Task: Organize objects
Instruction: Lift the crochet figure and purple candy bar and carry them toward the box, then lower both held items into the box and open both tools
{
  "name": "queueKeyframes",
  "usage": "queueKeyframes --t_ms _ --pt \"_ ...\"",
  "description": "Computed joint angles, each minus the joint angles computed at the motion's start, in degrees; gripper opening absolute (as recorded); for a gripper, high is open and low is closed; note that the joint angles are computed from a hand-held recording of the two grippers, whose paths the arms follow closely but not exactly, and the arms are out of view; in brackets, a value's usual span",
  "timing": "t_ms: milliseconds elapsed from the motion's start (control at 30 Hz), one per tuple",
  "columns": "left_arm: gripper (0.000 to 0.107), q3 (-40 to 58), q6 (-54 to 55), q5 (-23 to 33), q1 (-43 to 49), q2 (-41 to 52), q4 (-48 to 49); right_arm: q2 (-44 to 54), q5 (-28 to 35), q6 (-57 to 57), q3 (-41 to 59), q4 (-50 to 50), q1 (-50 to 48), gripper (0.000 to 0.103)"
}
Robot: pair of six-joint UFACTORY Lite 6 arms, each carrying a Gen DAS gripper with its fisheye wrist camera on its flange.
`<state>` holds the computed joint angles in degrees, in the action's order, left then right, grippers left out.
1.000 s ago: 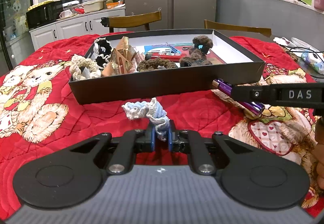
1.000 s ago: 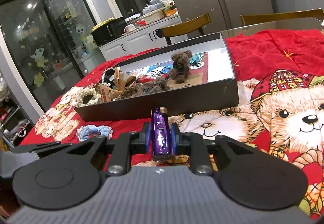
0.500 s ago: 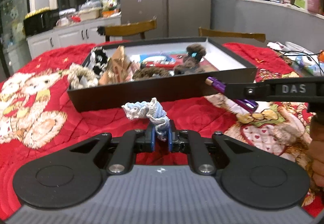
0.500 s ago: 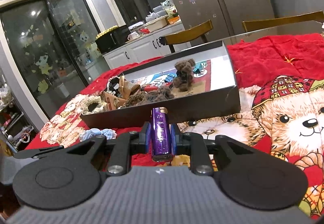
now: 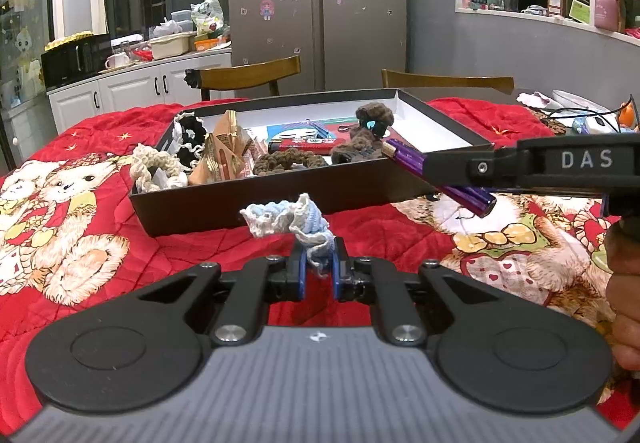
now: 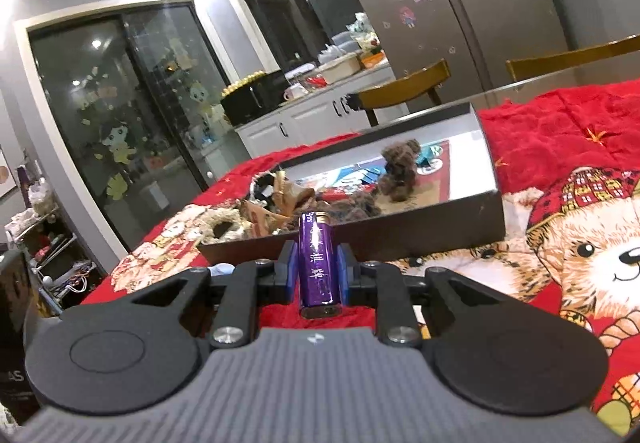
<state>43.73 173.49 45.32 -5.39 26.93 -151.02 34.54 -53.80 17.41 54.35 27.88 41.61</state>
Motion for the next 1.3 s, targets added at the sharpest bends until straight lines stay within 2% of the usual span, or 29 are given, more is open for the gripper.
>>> queueKeyframes --t_ms 233,467,700,967,1133,1300 --pt "0.014 0.85 -1.39 -0.65 0.25 0.46 1.05 -0.51 -2.94 0.15 -0.93 -0.58 0.22 0.023" --pt "0.014 0.15 -4.47 0.09 1.67 -2.43 3.91 -1.75 -1.97 2.22 0.34 0.10 -0.18 0.023" --pt "0.014 3.97 -14.84 -2.19 5.53 -6.92 13.04 -3.60 3.75 -2.96 6.38 2.13 -0.14 0.023" --pt "0.014 20.60 -28.02 -8.80 8.52 -2.45 20.27 -1.83 15.03 -13.58 20.89 4.86 -1.63 0.023" --pt "0.014 35.77 -41.49 -12.91 8.87 4.72 30.83 3.24 20.28 -19.92 32.32 9.49 -2.61 0.023" --pt "0.014 58.22 -63.51 -16.05 8.01 16.38 50.04 12.20 28.54 -35.01 49.61 24.28 -3.92 0.023"
